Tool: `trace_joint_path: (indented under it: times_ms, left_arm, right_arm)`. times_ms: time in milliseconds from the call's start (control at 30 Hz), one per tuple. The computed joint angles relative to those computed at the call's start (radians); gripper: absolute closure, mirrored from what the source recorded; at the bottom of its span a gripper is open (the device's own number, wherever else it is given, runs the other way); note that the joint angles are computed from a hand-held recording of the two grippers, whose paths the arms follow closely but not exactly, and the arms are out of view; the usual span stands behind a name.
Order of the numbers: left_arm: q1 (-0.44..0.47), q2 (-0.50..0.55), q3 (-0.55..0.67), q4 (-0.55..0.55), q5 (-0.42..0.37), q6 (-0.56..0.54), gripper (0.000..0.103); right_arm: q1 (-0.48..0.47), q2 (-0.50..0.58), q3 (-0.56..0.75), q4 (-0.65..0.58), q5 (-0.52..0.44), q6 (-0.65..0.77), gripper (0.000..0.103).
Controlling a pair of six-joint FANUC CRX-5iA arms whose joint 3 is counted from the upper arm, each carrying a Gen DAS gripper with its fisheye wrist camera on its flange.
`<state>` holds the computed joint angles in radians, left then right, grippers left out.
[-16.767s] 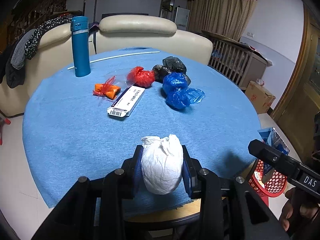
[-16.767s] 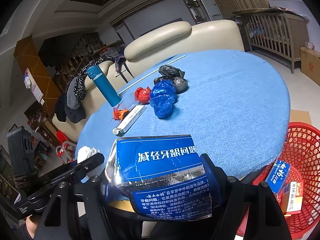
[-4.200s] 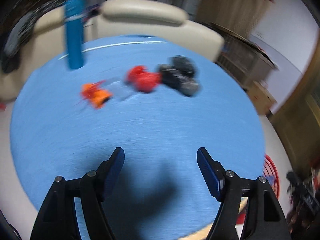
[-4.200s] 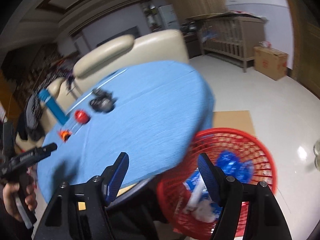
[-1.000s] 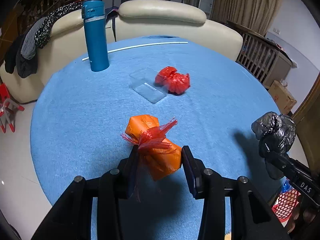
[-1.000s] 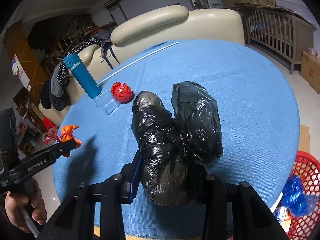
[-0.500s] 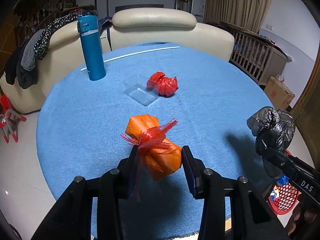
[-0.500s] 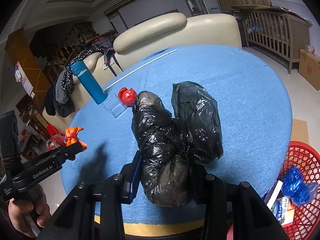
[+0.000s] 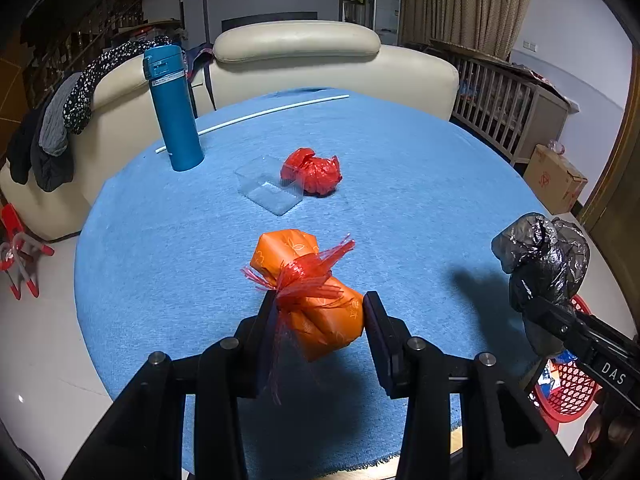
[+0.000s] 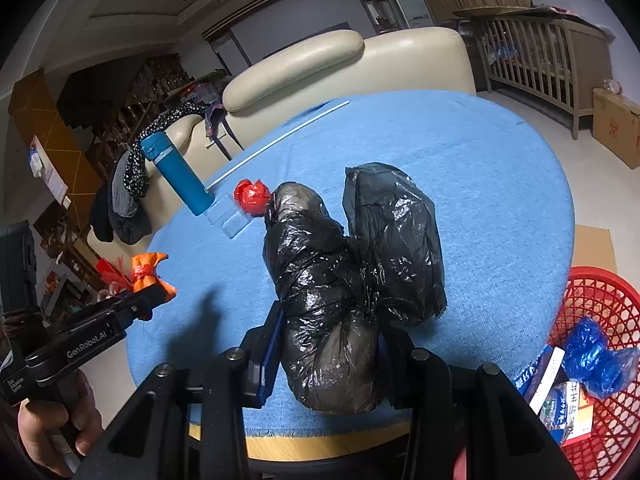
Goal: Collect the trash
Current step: 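Carry the black bags and orange bundle to the red basket and release both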
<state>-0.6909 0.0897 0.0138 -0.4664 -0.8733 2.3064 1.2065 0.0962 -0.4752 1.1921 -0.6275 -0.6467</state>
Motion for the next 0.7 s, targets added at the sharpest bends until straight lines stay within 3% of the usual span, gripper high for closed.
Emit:
trace_joint_path:
  times_ms: [700]
  left_arm:
    - [-0.04, 0.023, 0.035, -0.02, -0.027, -0.012, 0.06]
  right_arm:
    - [0.027, -0.041, -0.05, 0.078, -0.057, -0.12, 0.06]
